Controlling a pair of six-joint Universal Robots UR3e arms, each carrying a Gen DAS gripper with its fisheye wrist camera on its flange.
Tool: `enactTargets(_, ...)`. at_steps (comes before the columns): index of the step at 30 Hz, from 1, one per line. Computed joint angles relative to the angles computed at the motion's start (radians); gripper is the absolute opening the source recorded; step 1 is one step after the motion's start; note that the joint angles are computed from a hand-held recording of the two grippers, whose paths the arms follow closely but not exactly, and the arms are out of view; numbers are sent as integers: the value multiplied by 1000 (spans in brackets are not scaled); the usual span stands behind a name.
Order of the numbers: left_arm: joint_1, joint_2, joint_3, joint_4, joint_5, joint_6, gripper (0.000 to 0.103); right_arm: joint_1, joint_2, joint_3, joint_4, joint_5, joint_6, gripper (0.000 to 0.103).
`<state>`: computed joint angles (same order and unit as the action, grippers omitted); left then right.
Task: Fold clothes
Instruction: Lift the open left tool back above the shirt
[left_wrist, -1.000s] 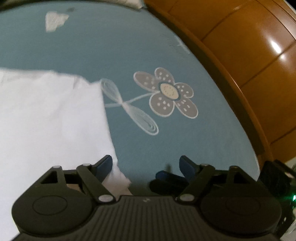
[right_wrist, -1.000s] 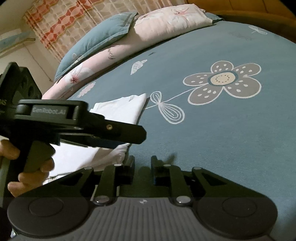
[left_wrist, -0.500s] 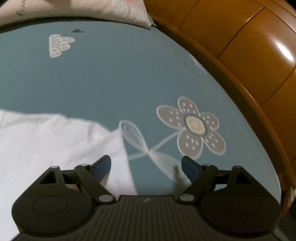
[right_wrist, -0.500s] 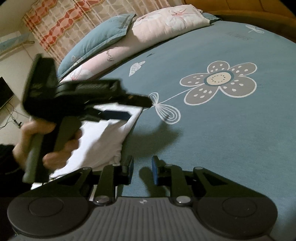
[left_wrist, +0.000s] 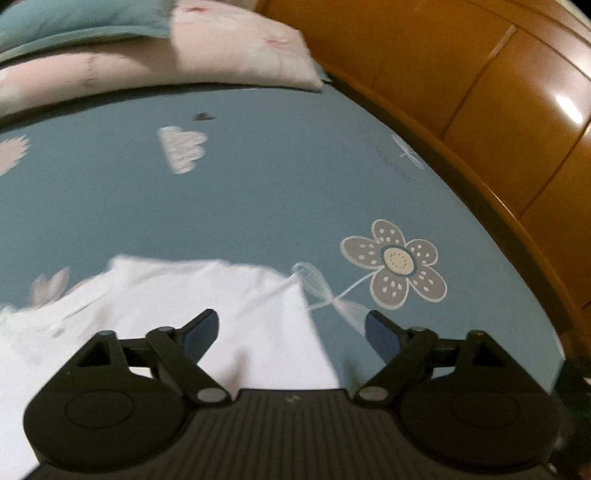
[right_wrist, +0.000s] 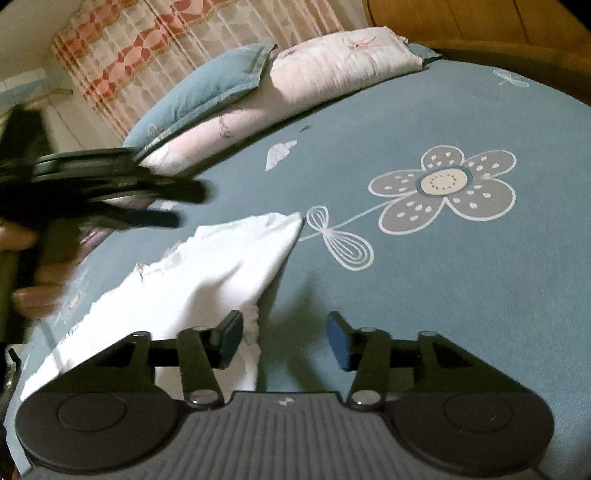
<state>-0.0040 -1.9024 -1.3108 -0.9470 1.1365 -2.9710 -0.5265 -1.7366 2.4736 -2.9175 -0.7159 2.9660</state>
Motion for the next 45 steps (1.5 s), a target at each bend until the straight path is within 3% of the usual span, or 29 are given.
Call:
enactTargets(6, 144, 247, -376, 90, -24, -16, 92, 11, -15, 9, -8, 5, 10, 63)
enactTargets(12, 269, 293, -648, 247, -58, -65, 92, -22, -65, 36, 42, 13, -15, 64)
enactTargets(16, 351, 336, -712, 258, -36, -26, 92, -29, -79, 43, 43, 0, -21, 65)
enactTargets(21, 463, 347, -680, 229, 81, -54, 91, -37, -72, 43, 34, 8, -10, 66)
enactTargets(23, 532, 373, -677, 214, 48, -66, 91, -35, -71, 44, 30, 0, -11, 67)
enactTargets(28, 660, 434, -702, 160, -136, -49, 92, -23, -54, 41, 4, -20, 2, 67)
enactTargets(35, 637, 386, -761, 162, -136, 4, 92, 25, 6, 23, -53, -77, 22, 67)
enactTargets(39, 621, 411, -809, 279, -31, -24, 89, 26, 5, 27, -60, -88, 14, 67)
enactTargets(42, 711, 528, -865, 243, -118, 43, 91, 15, -3, 38, -66, -92, 8, 67)
enactTargets(45, 780, 661, -901, 168, -151, 126, 91, 6, -15, 49, -72, -95, 10, 67)
